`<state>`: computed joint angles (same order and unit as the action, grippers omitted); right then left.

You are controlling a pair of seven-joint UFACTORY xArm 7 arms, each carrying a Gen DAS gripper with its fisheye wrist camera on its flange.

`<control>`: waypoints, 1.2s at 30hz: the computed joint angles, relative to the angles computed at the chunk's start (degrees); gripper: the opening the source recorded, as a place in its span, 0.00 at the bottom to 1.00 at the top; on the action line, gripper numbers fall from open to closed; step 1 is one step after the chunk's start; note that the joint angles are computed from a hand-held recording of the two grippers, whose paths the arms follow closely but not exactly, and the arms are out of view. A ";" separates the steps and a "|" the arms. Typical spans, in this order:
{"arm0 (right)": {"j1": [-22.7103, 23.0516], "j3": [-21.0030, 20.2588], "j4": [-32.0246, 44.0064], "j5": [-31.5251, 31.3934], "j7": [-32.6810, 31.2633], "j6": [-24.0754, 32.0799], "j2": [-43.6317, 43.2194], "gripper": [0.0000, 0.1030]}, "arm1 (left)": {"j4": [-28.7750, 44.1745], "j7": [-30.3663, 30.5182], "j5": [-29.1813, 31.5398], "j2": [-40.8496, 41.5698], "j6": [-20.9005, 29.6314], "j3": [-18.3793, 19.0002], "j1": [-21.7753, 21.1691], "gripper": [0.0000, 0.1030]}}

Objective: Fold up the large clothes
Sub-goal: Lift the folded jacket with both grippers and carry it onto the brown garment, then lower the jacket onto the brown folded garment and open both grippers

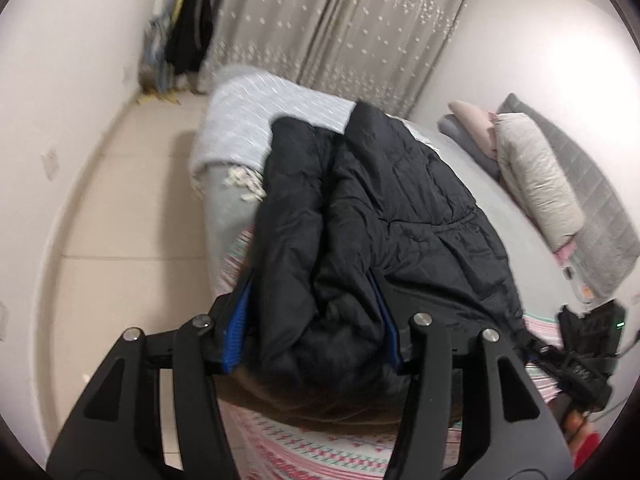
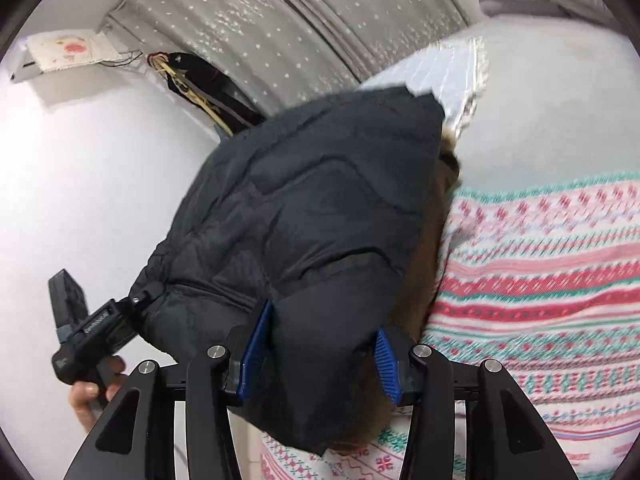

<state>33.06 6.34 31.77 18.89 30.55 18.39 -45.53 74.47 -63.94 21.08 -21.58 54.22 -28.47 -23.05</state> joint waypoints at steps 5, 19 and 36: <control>-5.91 5.33 2.30 -5.51 2.35 1.51 -1.89 0.48 | 4.89 -2.90 7.48 -0.80 5.18 -4.59 2.06 0.54; -6.99 9.38 12.86 -14.46 -0.35 4.81 12.72 0.47 | 1.78 -4.19 7.23 4.99 3.77 -0.98 -2.55 0.54; -6.26 9.48 10.88 -14.58 -0.49 4.59 11.04 0.56 | 6.52 -6.51 11.41 5.55 13.05 -1.08 -7.13 0.55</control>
